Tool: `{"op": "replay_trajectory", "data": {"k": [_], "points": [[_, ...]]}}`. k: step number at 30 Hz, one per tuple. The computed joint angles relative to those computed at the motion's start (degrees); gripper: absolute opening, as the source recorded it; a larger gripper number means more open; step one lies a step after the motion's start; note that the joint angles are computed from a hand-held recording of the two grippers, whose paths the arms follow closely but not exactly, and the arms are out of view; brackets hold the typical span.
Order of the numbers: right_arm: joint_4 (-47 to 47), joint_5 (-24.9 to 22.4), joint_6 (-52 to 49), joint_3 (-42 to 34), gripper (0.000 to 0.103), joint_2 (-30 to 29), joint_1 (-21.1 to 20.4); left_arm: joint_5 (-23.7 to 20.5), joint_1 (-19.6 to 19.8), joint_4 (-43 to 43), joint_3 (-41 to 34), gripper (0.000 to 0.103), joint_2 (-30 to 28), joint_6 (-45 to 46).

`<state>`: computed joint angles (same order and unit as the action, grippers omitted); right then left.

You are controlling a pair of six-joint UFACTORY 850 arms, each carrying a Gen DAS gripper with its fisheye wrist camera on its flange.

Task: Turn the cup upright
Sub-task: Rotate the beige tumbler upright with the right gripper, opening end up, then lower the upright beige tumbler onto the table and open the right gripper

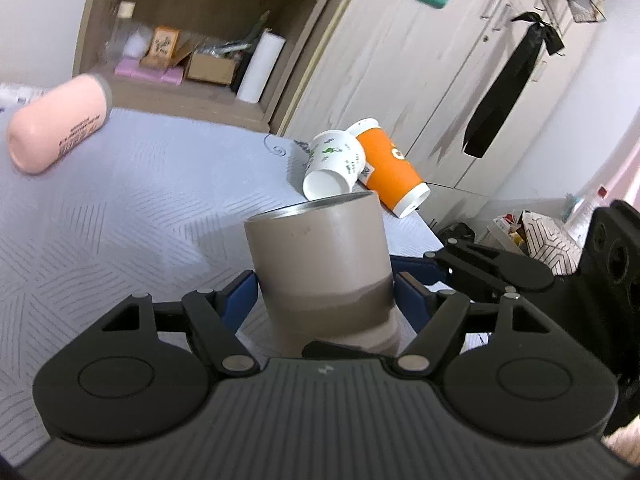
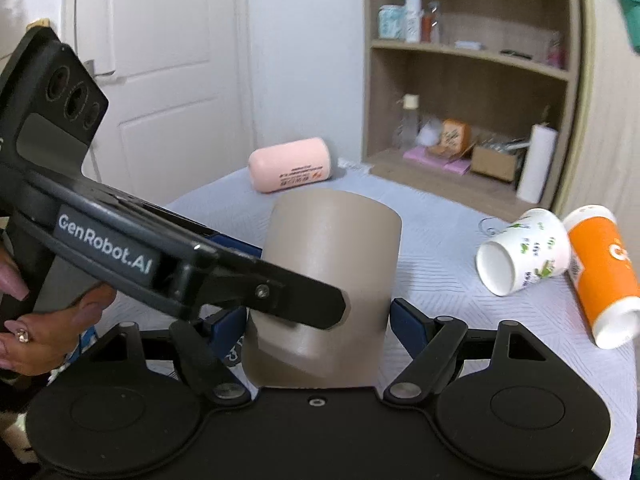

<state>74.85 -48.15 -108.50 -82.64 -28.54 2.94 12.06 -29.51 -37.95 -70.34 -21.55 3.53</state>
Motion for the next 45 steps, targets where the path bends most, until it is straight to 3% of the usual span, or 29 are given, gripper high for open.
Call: {"op": "replay_trajectory", "data": {"k": [7,12,18,30,35,45], "points": [[15.6,5.4,-17.6,9.8,0.083,5.0,0.6,1.8,-1.1,-1.7,0.9,0.073,0.7,5.1],[25.1,7.4,-29.3,13.6,0.083,6.5,1.5,4.4,-2.3,-8.8,1.2,0.073,0.9,14.1],[25.9,8.3,-29.5,12.0,0.082,5.3,2.5,6.8,-2.5,-17.3,0.2,0.073,0.2,23.9],[30.5,10.9,-27.4,5.1,0.082,0.1,5.4,7.0,0.5,-19.4,-4.8,0.073,-2.6,30.7],[44.1,13.7,-42.3,6.4,0.082,0.0,7.4,6.1,1.6,-15.4,-6.3,0.073,-3.9,26.5],[36.0,14.5,-29.9,2.7,0.082,-2.5,6.7,5.1,2.1,-14.7,-8.6,0.073,-6.3,26.4]]}}
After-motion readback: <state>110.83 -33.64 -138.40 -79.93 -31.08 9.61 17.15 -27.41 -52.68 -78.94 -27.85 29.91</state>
